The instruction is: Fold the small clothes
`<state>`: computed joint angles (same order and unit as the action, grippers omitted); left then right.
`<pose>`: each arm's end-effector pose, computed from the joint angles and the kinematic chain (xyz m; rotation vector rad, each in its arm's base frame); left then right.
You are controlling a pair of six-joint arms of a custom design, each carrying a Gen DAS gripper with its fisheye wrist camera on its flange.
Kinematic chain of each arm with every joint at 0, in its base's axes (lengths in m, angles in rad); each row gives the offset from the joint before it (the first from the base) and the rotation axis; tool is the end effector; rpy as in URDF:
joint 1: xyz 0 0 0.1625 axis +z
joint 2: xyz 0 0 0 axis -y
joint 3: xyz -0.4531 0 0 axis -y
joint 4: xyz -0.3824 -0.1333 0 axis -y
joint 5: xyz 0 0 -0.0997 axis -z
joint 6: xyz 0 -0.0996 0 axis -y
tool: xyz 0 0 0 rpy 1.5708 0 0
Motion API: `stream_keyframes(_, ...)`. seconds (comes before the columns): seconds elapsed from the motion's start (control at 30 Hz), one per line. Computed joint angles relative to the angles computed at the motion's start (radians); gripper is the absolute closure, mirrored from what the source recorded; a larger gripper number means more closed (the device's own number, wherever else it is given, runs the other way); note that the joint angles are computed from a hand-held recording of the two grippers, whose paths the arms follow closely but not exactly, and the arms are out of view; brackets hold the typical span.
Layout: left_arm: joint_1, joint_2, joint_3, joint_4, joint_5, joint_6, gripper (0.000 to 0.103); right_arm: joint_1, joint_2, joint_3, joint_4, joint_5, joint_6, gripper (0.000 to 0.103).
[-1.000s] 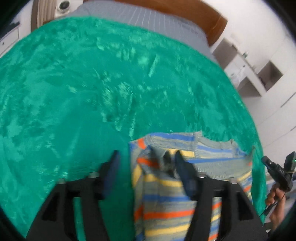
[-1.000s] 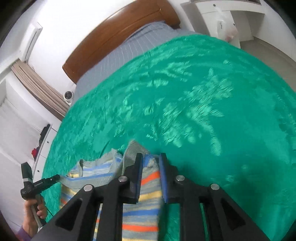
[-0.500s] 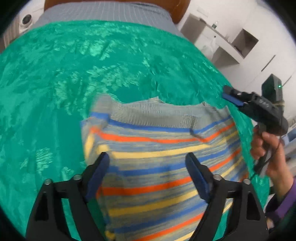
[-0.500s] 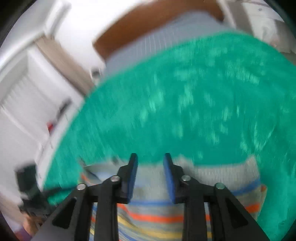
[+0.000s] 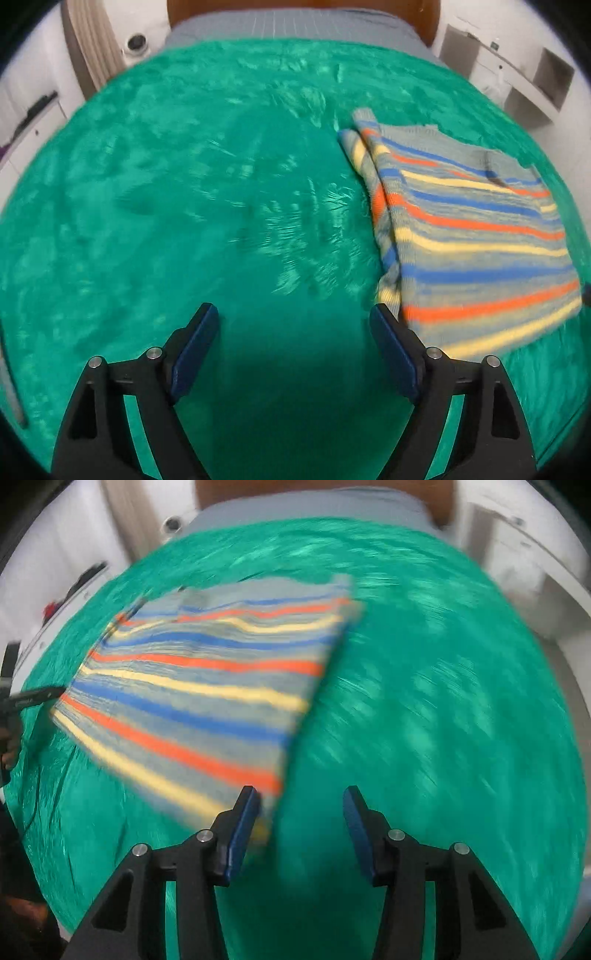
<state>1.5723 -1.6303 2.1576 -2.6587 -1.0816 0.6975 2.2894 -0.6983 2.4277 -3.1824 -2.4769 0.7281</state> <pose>0.1808 -0.4344 0.4009 0.6733 2.3748 -0.4555 0.2905 -0.2487 0.0035 0.0554 -2.3113 0.6425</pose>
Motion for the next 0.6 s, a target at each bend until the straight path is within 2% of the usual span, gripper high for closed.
stream_keyframes(0.1, 0.013, -0.044, 0.006, 0.035, -0.047, 0.001, 0.017, 0.068, -0.026, 0.028, 0.013, -0.025, 0.105, 0.053)
stream_keyframes(0.17, 0.018, -0.065, 0.022, 0.033, -0.089, 0.000, 0.017, 0.083, -0.025, 0.020, -0.001, -0.026, 0.106, 0.053)
stream_keyframes(0.27, 0.030, -0.084, 0.057, -0.024, -0.139, 0.015, 0.013, 0.062, -0.016, -0.037, -0.022, -0.019, 0.015, 0.053)
stream_keyframes(0.37, 0.063, -0.062, 0.090, -0.152, -0.144, 0.020, 0.012, 0.019, 0.010, -0.176, -0.028, 0.012, -0.141, 0.053)
stream_keyframes(0.47, 0.102, -0.033, 0.101, -0.252, -0.124, 0.034, 0.012, -0.041, 0.051, -0.291, -0.076, 0.091, -0.280, 0.053)
stream_keyframes(0.6, 0.178, -0.007, 0.066, -0.250, -0.198, 0.011, 0.012, -0.152, 0.128, -0.462, -0.006, 0.222, -0.354, 0.054)
